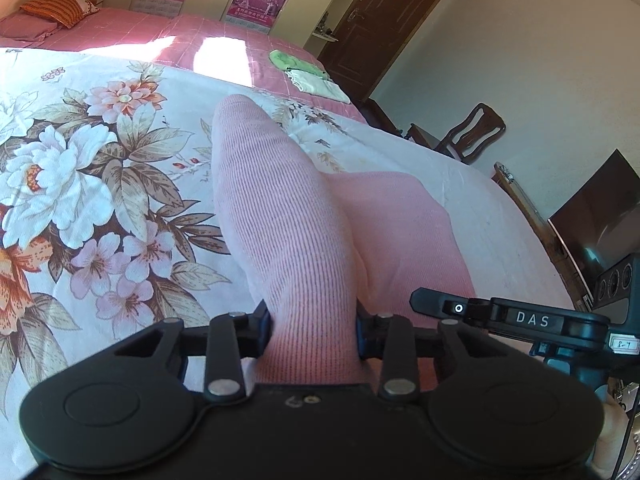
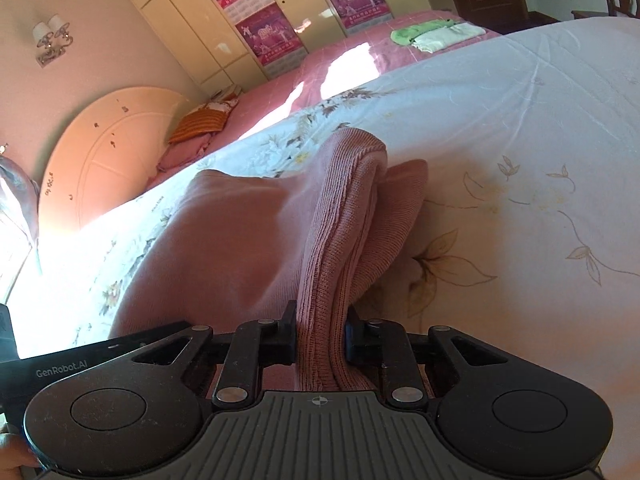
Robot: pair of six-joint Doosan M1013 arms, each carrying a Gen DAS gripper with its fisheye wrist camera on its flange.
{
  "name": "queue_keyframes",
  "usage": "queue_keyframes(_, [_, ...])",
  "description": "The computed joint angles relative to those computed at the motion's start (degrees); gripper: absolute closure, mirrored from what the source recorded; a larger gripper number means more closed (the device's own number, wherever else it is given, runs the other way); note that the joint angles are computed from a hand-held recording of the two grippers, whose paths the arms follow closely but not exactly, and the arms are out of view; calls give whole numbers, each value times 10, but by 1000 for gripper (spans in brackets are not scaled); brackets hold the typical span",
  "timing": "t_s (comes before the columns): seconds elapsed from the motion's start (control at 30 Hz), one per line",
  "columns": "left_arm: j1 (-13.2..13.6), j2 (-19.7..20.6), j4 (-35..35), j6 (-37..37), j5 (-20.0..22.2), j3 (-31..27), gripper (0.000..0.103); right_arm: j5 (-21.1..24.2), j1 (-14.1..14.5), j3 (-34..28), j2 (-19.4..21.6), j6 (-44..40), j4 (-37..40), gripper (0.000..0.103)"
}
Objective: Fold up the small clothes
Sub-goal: 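Grasp the bundle end with the right gripper while the left gripper grasps it too, then fold the held end over the bundle and open both grippers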
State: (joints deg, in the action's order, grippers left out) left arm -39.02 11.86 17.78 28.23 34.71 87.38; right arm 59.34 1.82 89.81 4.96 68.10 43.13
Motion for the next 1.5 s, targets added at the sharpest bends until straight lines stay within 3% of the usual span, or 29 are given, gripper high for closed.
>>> queue_keyframes(0.3, [3, -42, 44, -21, -4, 21, 69, 6, 29, -7, -15, -10, 55, 83])
queue_keyframes(0.4, [7, -70, 74, -31, 9, 40, 69, -3, 54, -12, -17, -10, 65, 83])
queue_keyframes(0.57, [22, -127, 118, -55, 36, 83, 69, -23, 120, -29, -10, 4, 65, 83])
queue_keyframes(0.67, [45, -163, 117, -32, 42, 111, 69, -48, 165, -34, -4, 16, 60, 83])
queue_keyframes(0.8, [96, -202, 84, 32, 33, 145, 69, -97, 228, -49, 16, 57, 34, 83])
queue_keyframes(0.97, [161, -222, 30, 112, 1, 174, 69, -148, 288, -70, 49, 109, -16, 83])
queue_keyframes(1.1, [203, -227, -6, 165, -24, 200, 69, -160, 312, -89, 77, 164, -67, 83])
queue_keyframes(1.23, [218, -226, 8, 171, -13, 222, 67, -152, 326, -97, 94, 215, -134, 83])
queue_keyframes(1.37, [227, -230, 14, 147, -21, 246, 45, -148, 326, -88, 96, 266, -180, 83])
queue_keyframes(1.43, [224, -233, 21, 142, -11, 243, 41, -152, 332, -89, 97, 291, -224, 73])
queue_keyframes(1.47, [223, -235, 17, 142, -5, 241, 41, -157, 341, -92, 95, 325, -282, 57])
queue_keyframes(1.5, [224, -239, 11, 142, 1, 238, 42, -159, 345, -92, 93, 340, -313, 52])
